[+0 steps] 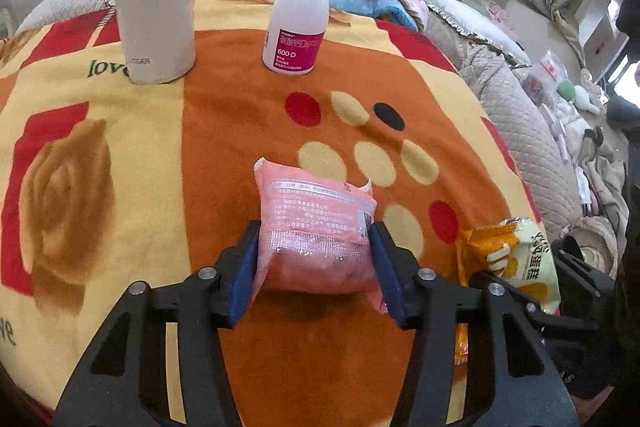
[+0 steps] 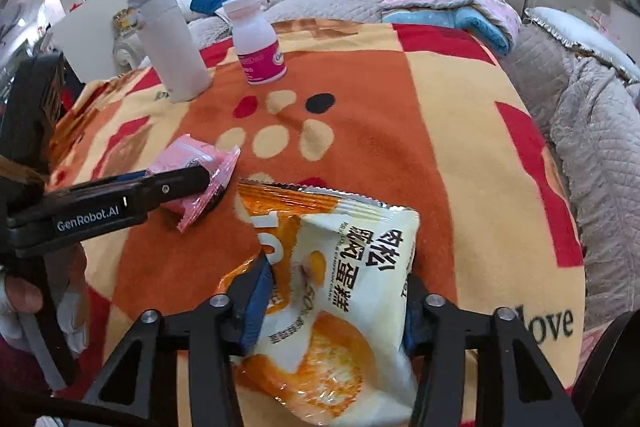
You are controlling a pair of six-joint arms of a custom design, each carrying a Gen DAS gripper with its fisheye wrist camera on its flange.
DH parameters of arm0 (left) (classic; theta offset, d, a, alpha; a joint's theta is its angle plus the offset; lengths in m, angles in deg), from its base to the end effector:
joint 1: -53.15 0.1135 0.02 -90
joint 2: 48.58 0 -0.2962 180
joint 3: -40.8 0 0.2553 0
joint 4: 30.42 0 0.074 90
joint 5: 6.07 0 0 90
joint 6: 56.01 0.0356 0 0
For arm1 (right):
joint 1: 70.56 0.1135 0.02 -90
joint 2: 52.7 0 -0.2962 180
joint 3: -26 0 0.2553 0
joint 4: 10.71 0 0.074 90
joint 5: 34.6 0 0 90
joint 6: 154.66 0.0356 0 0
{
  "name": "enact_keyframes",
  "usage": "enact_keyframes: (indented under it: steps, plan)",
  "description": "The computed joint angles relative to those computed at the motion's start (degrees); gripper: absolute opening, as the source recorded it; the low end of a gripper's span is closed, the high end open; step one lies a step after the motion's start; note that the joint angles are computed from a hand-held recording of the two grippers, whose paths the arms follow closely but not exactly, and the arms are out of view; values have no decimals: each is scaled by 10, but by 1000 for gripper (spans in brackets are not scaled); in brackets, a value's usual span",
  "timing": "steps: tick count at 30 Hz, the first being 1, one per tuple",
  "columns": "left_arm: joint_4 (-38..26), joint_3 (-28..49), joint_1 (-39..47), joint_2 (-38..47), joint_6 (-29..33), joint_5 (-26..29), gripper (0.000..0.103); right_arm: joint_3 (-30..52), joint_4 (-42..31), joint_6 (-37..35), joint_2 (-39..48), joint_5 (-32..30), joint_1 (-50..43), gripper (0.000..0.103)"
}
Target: Collect trash
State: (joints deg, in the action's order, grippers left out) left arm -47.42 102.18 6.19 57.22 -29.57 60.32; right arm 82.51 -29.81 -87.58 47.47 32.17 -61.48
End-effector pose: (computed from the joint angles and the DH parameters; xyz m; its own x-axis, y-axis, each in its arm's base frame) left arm 0.2384 -0.2344 0.1262 -0.7494 -0.3996 -0.5279 -0.2967 0.9155 -0.2717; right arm 0.2998 0.0621 0.1339 -0.6827 -0.4715 -0.5582 -0.6397 0.7549 0.1447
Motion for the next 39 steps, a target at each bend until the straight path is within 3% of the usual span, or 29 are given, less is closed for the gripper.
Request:
enact_keyframes:
  steps: [4,16,29,39]
  plan:
    - [-27,1,-34,-13,-28,-21,49,-14,-21,-21,-39,-26,-22,37]
    - [-110,2,-154,-54,-154,-90,48,-33,-82,-76,-118,-89,-91,36]
    - [-155,66,-188,-55,-138,-122,48,-24,-157,-140,-157,-143,-187,35]
    - [-140,130,-185,-21,-88,-111,48,16,-219,-189,-153,-181,-283,35]
